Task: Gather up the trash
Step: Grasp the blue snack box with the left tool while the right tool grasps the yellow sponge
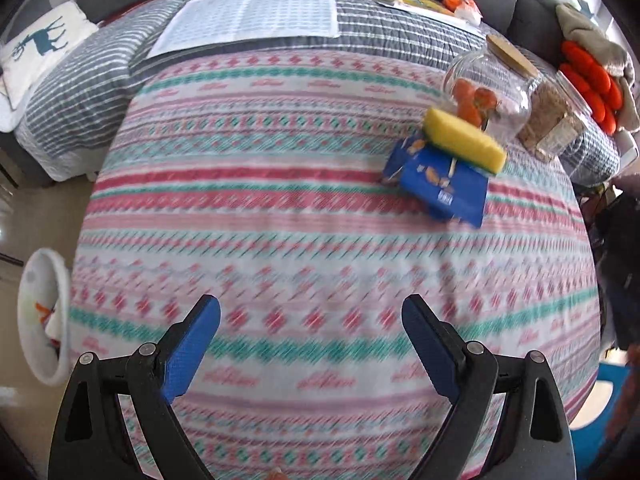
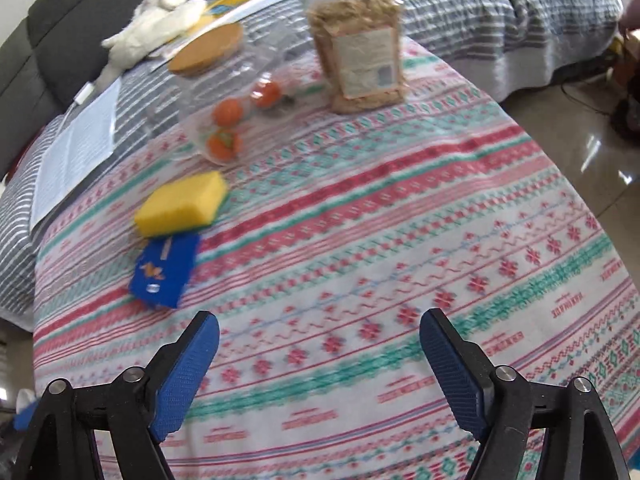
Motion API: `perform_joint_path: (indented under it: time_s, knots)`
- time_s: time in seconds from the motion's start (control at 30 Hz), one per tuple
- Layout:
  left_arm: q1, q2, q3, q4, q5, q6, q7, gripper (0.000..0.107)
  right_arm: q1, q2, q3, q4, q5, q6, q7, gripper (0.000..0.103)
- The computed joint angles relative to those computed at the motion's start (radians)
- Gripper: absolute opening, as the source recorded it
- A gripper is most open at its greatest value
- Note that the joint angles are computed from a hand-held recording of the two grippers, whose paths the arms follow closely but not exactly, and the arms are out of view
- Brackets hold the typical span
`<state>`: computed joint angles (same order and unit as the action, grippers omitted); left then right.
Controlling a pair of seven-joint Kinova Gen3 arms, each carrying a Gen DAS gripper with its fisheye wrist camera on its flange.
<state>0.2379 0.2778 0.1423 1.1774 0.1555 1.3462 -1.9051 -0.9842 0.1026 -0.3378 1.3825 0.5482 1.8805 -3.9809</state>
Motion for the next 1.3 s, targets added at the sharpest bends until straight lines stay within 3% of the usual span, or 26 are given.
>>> perform_joint_path:
  time_s: [0.1, 0.27, 0.43, 0.53, 0.87, 1.1, 1.3]
  knots:
    - [0.019, 0.054, 0.015, -0.063, 0.035, 0.026, 0.044, 0.094, 0.025, -0.048, -0.007, 0.068, -0.031, -0.063, -0.016, 0.086]
    - [0.036, 0.13, 0.047, -0.121, 0.107, -0.007, 0.036, 0.089, 0.057, -0.073, -0.031, 0.098, -0.041, -0.037, -0.014, 0.087]
    - [0.013, 0.281, 0.088, -0.242, 0.244, 0.115, 0.059, 0.059, 0.098, -0.136, -0.046, 0.196, -0.077, -0.143, -0.067, 0.087]
    - [-0.004, 0.311, 0.095, -0.241, 0.306, 0.132, 0.082, 0.045, 0.129, -0.135, -0.074, 0.194, -0.088, -0.134, -0.057, 0.086]
    - [-0.064, 0.251, 0.102, -0.09, 0.428, -0.008, 0.074, 0.013, 0.154, -0.14, -0.087, 0.213, -0.106, -0.146, -0.036, 0.086]
    - [-0.119, 0.2, 0.099, -0.119, 0.431, 0.082, -0.004, 0.001, 0.162, -0.131, -0.086, 0.205, -0.095, -0.149, -0.037, 0.086]
    - [-0.219, 0.073, 0.039, -0.044, 0.392, 0.113, -0.2, 0.001, 0.188, -0.117, -0.048, 0.198, -0.057, -0.237, 0.017, 0.087]
